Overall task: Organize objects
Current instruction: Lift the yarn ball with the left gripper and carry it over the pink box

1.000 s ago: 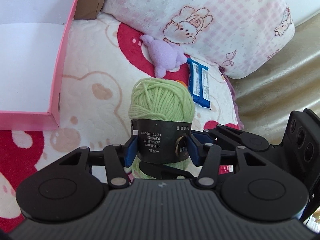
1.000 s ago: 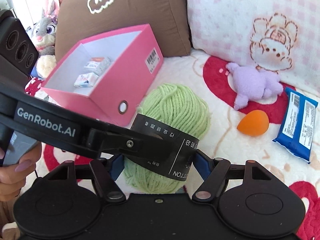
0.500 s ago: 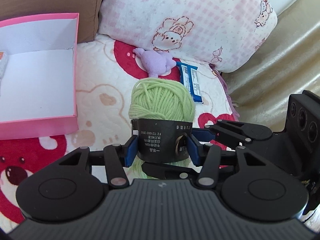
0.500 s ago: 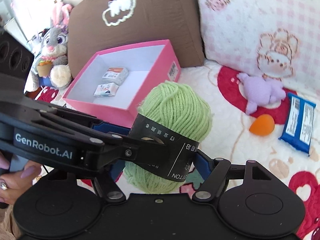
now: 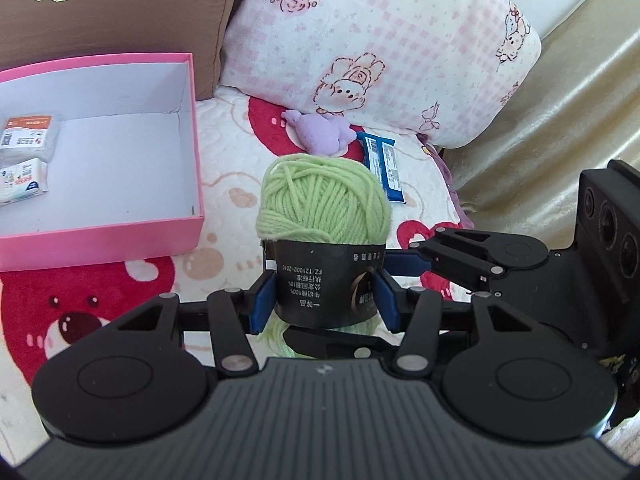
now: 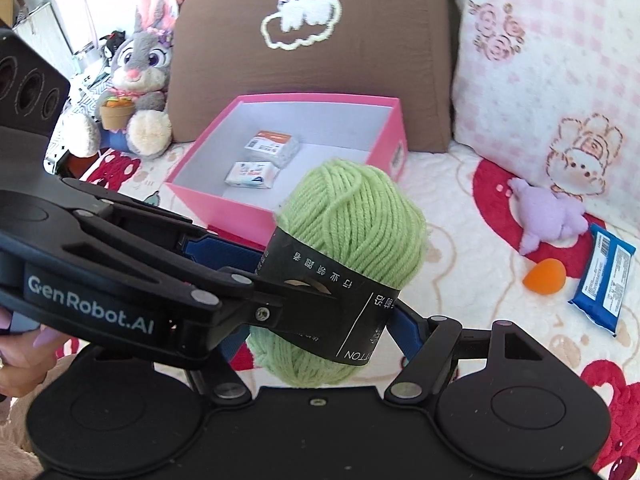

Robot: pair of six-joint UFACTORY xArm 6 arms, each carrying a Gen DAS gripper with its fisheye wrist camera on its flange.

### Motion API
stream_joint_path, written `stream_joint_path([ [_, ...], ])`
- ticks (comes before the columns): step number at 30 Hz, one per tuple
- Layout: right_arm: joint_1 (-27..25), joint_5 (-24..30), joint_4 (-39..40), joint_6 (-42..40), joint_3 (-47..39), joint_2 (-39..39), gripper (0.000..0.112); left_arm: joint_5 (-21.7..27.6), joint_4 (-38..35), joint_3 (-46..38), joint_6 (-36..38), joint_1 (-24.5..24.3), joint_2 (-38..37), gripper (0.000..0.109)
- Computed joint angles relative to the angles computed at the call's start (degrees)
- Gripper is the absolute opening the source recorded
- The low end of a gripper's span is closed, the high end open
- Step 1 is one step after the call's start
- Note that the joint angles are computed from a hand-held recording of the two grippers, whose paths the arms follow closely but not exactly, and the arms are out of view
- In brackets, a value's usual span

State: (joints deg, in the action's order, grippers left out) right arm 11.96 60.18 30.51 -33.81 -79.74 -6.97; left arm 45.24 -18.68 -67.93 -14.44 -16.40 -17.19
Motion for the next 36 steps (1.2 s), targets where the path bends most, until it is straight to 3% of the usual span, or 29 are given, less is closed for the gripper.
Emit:
stream_joint_path([
  [8, 3.1, 1.4, -1.3, 1.6, -0.9, -1.6, 0.078, 5.9, 0.9, -0.6, 1.0, 2.3, -4.0, 0.051],
  [16, 6.8, 1.4, -3.8, 3.6, -1.9, -2.9, 0.078, 8.6, 1.7, 0.4, 1.4, 4.5, -8.3, 0.051],
  [27, 11.0, 3.4, -4.6, 7.0, -12.5, 4.5, 0.078, 14.7, 2.3, -4.7, 1.8, 11.3, -7.3, 0.051],
  [36, 12.9, -2.8, -2.0, 7.7, -20.0, 13.2, 0.076, 12.7, -2.4, -8.6, 4.8, 18.3, -1.3, 0.052],
])
